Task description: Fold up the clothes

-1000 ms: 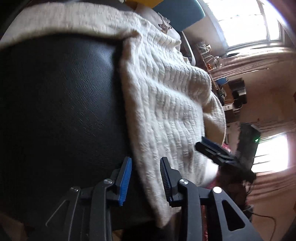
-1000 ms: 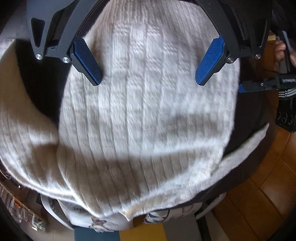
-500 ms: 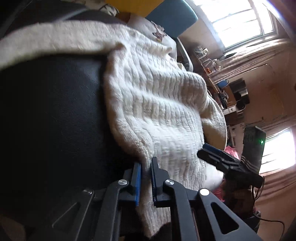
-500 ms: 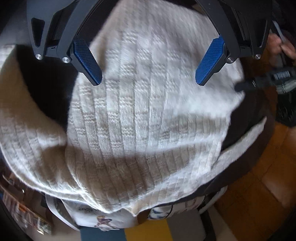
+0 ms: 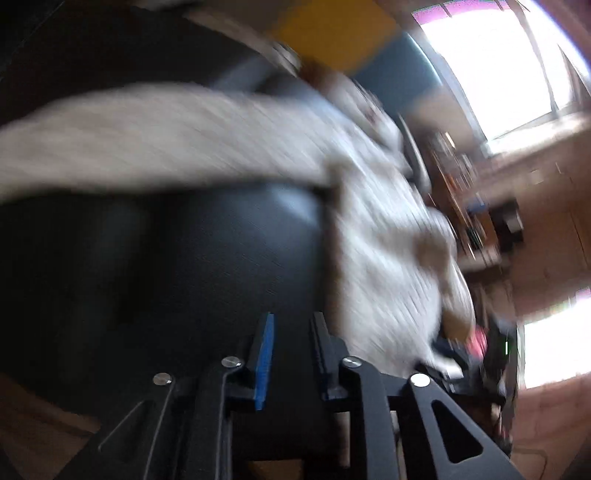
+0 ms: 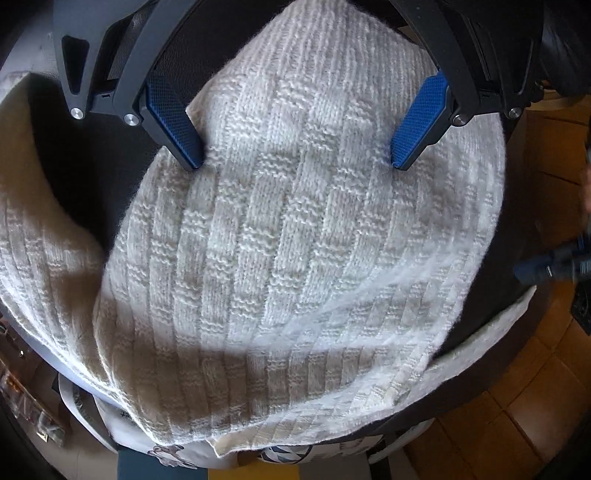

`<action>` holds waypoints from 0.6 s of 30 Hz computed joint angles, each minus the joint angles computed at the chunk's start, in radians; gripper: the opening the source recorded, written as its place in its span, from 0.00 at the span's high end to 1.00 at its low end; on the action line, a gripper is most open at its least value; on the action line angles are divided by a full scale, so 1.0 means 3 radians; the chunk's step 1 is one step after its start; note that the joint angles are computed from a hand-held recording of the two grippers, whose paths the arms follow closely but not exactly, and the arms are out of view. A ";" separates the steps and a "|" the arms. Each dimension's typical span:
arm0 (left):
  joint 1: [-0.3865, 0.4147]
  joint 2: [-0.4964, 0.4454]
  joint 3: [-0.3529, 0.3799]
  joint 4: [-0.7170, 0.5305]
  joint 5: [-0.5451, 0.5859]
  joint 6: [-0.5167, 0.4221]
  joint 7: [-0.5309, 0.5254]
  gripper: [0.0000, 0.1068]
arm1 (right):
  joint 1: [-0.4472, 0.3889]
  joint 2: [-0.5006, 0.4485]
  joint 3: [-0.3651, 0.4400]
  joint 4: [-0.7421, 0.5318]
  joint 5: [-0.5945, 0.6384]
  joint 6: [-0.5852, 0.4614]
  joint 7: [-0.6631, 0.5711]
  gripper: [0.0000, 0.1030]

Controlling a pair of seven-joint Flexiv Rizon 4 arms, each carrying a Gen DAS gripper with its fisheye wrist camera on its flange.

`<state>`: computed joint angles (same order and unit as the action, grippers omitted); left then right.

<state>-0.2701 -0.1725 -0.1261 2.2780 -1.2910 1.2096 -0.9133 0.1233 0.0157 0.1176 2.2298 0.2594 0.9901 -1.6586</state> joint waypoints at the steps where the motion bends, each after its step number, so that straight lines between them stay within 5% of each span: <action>1: 0.0066 0.0038 0.0103 0.0039 0.0110 0.0086 -0.0131 0.78 | 0.0001 -0.0001 0.0002 0.0007 -0.0033 0.0006 0.0021 0.00; 8: 0.0765 -0.0002 0.0545 0.0108 0.1073 0.0227 -0.1094 0.74 | 0.0021 -0.0030 0.0012 -0.0003 -0.0454 -0.0099 0.0329 0.00; 13: 0.0984 -0.0164 0.0309 -0.0001 0.0684 0.0146 -0.0734 0.71 | 0.0036 0.0010 0.0024 -0.0038 -0.0768 -0.0150 0.0430 0.00; 18: 0.1028 -0.0281 0.0166 -0.0145 0.0158 0.0102 -0.0304 0.69 | 0.0063 -0.0010 0.0008 -0.0217 -0.0659 -0.0071 0.0340 0.00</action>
